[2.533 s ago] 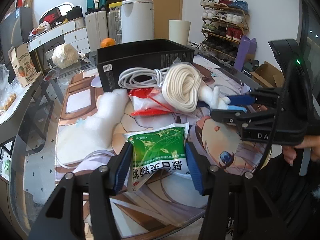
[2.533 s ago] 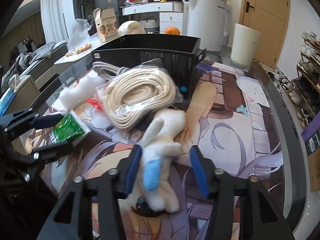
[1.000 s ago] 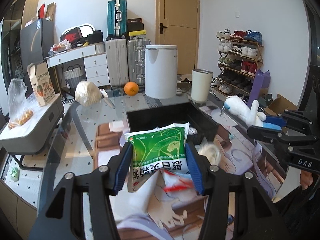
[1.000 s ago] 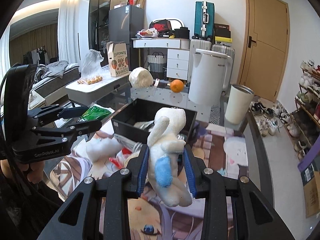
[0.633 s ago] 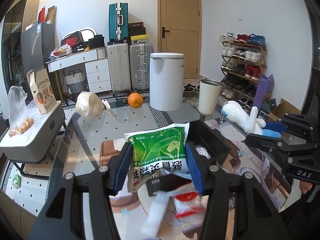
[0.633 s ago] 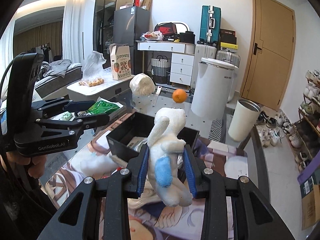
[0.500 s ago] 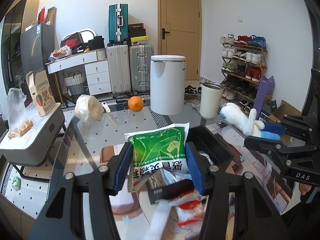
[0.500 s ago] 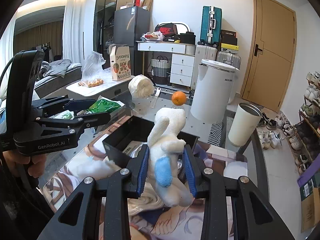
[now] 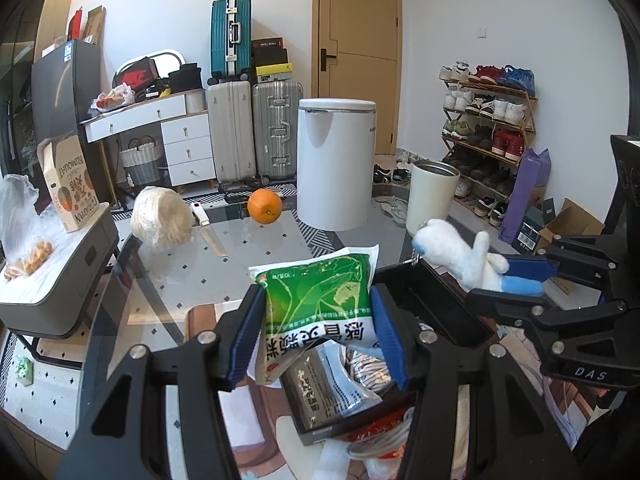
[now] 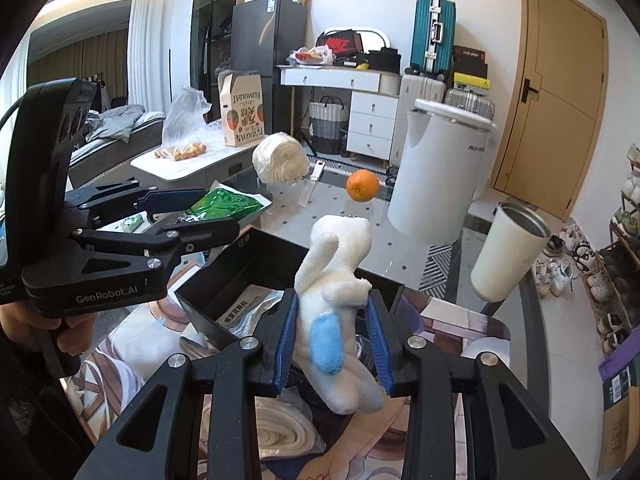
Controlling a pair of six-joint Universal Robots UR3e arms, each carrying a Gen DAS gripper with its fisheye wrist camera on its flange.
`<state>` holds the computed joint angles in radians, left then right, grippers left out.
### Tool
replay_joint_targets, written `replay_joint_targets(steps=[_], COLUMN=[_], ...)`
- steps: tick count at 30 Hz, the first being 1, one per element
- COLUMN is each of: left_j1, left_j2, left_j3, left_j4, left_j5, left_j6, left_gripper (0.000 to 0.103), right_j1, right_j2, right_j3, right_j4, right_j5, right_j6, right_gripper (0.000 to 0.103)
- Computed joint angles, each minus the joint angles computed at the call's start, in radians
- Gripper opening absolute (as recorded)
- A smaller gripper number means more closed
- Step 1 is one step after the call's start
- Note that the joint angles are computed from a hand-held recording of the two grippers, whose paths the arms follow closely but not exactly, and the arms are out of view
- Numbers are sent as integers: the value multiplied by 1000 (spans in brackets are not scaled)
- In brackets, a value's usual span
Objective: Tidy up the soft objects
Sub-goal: 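Carry the green packet and white plush toy over the black box with both grippers, then open the right gripper to drop the plush toy into the box while the left releases the green packet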
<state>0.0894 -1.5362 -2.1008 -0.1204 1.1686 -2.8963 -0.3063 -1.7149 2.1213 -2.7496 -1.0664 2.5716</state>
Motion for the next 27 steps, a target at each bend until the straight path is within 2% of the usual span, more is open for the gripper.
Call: replay_joint_targets(steps=[7,27], left_j1=[-36,-46], left_j2=[-106,-194], left_j3=[41,87], left_j4=[37,25], left_j5=[33,40], left_j6=[0,23], left_gripper=[53,53], right_j1=[36,99], right_j2=[143,305], right_j3=[-74,-182], right_j4=[-20,18], right_j5=[-30,-89], right_j6=[-2,-13], right_gripper=[33,34])
